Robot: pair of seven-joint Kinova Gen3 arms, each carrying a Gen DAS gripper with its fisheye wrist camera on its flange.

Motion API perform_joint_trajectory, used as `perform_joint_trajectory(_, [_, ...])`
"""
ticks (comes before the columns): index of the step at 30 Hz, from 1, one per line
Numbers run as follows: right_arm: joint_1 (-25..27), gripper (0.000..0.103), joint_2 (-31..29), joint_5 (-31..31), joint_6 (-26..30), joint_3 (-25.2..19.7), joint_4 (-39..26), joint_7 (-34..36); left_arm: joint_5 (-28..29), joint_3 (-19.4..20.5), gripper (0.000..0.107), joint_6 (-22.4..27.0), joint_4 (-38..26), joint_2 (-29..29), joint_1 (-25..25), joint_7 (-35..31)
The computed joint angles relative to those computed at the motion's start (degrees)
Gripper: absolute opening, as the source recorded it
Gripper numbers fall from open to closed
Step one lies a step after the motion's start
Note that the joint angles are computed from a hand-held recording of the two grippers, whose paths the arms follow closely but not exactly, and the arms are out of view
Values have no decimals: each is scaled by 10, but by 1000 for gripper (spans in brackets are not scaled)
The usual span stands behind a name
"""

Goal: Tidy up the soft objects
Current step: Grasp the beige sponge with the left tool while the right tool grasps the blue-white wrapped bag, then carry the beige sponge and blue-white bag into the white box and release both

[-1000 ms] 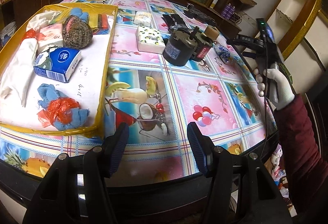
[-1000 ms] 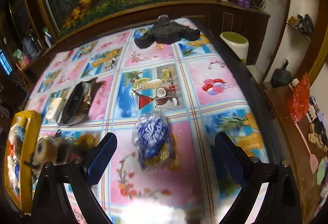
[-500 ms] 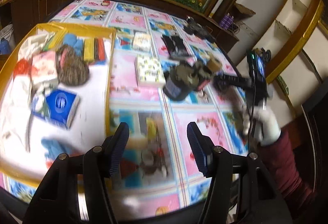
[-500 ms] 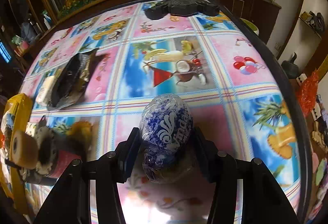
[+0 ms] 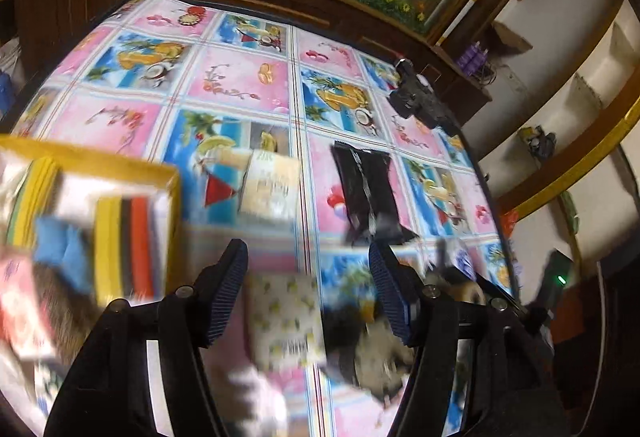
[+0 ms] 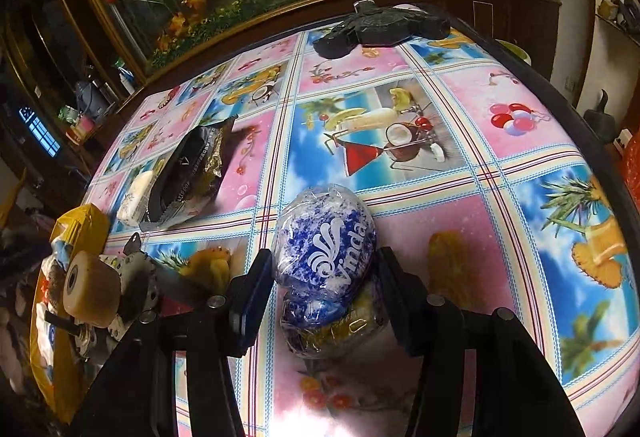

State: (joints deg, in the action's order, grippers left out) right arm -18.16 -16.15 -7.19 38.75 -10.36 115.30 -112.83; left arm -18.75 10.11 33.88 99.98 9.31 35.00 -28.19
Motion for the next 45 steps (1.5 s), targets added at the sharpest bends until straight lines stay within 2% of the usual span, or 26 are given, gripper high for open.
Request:
perform_joint_trajectory(2, [4,53,-1,10,7,-11,-5,-13,13,3,62,35,-49,44,-12,-40])
perform_joint_trajectory(6, [-4,53,0,-4,11,3,-8,-2,20,-19,62,79,-114,115,-6,-69])
perform_joint_trajectory(8, [-7,53,0,-15,10,12,-7,6,-1,-43,67,100,-135,138,21,-58])
perform_joint_trajectory(13, [-2,53,1,-18,13,8,-9,4,-50,-65,67,154,-179,175,63,-68])
perform_joint_trajectory(14, [0,53,1,-15,14,4,-10,0,-63,-69,63,165,-185,180,74,-70])
perform_joint_trajectory(15, [2,53,1,-10,13,0,-10,-4,-74,-76,47,168,-184,180,84,-66])
perform_joint_trajectory(16, [2,53,1,-7,13,-2,-10,-7,-75,-74,43,164,-180,176,83,-69])
perform_joint_trajectory(17, [3,53,1,-5,13,-4,-10,-10,-67,-65,42,158,-174,170,72,-71])
perform_joint_trajectory(20, [0,52,-1,-7,9,-1,-7,-11,-80,-74,42,139,-150,145,81,-48])
perform_joint_trajectory(24, [-7,49,-6,-28,1,16,0,3,-98,-68,42,103,-95,82,85,-3])
perform_joint_trajectory(31, [-1,49,-13,-38,-8,22,11,8,-159,-19,42,83,21,-61,101,117])
perform_joint_trajectory(35, [7,49,-20,-33,-15,14,18,2,-195,33,42,116,89,-151,102,203])
perform_joint_trajectory(40, [19,48,-42,2,-17,-17,22,-26,-189,109,43,197,158,-256,79,283])
perform_joint_trajectory(42, [18,48,-69,4,-6,-22,21,-31,-164,119,43,220,185,-297,69,291])
perform_joint_trajectory(45, [-15,48,-126,-29,26,-8,11,-24,-133,121,43,232,224,-340,52,289])
